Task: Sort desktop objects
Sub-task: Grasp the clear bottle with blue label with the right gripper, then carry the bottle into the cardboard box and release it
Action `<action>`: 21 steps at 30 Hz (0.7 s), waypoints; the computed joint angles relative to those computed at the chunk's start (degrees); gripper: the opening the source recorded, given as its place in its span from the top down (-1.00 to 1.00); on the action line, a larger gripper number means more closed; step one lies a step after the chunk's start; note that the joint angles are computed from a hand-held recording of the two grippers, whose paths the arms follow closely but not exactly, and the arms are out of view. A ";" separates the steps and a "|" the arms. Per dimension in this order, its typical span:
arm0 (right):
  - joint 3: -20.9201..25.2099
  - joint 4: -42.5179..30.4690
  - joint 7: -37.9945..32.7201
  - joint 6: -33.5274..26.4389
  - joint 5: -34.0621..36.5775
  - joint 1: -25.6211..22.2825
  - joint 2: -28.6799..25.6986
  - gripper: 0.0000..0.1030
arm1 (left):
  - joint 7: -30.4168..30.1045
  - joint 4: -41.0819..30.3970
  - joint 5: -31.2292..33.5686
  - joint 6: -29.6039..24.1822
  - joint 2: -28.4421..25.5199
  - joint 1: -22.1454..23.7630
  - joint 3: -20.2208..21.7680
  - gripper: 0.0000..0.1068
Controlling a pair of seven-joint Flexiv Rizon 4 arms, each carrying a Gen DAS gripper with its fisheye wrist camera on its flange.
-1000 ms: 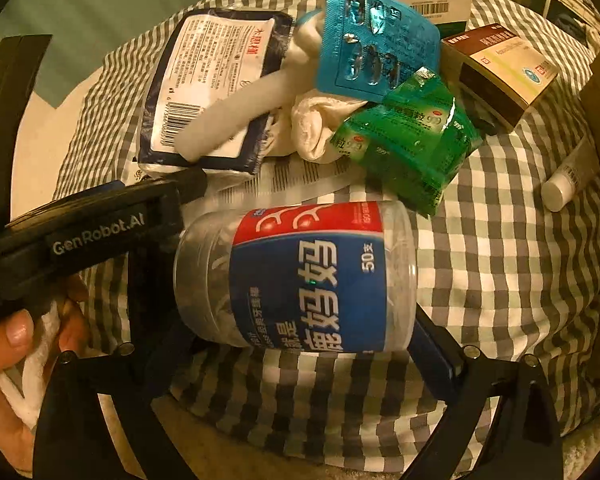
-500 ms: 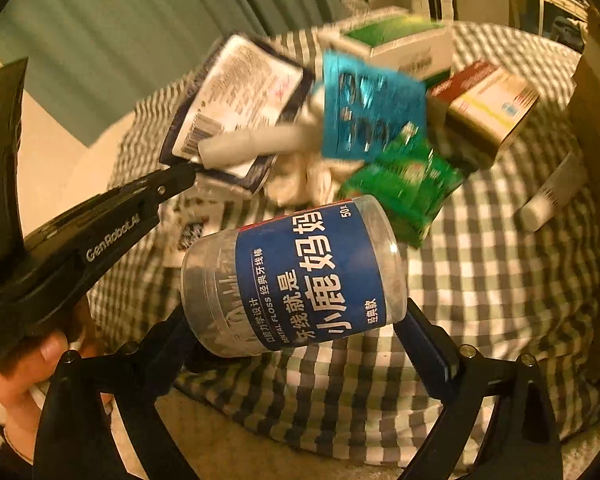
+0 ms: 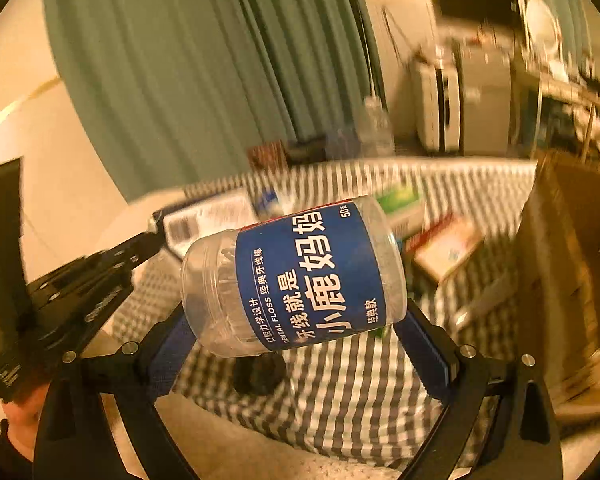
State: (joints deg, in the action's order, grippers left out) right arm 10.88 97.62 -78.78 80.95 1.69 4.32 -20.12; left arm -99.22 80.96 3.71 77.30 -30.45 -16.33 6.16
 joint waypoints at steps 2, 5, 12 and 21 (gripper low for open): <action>-0.74 1.84 0.13 3.19 -0.81 0.67 2.59 -0.85 | -0.73 2.32 -0.15 3.05 2.82 -0.07 -0.16 0.92; -1.85 3.75 1.12 6.31 -2.57 1.76 4.87 -0.85 | -2.59 4.57 1.24 6.98 6.18 -1.40 1.26 0.92; 1.28 5.45 -2.41 8.30 -0.87 -1.36 7.42 -0.85 | -4.21 4.99 2.33 8.97 7.15 -3.39 2.74 0.97; 2.27 5.65 -12.49 7.83 5.81 -6.82 10.48 -0.85 | -1.45 -2.58 2.99 4.53 3.63 -6.10 -0.12 1.00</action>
State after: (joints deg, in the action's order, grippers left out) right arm 13.15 103.27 -91.26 88.77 7.51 -2.49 -9.64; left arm -100.66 78.38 6.69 81.83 -26.82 -22.43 6.04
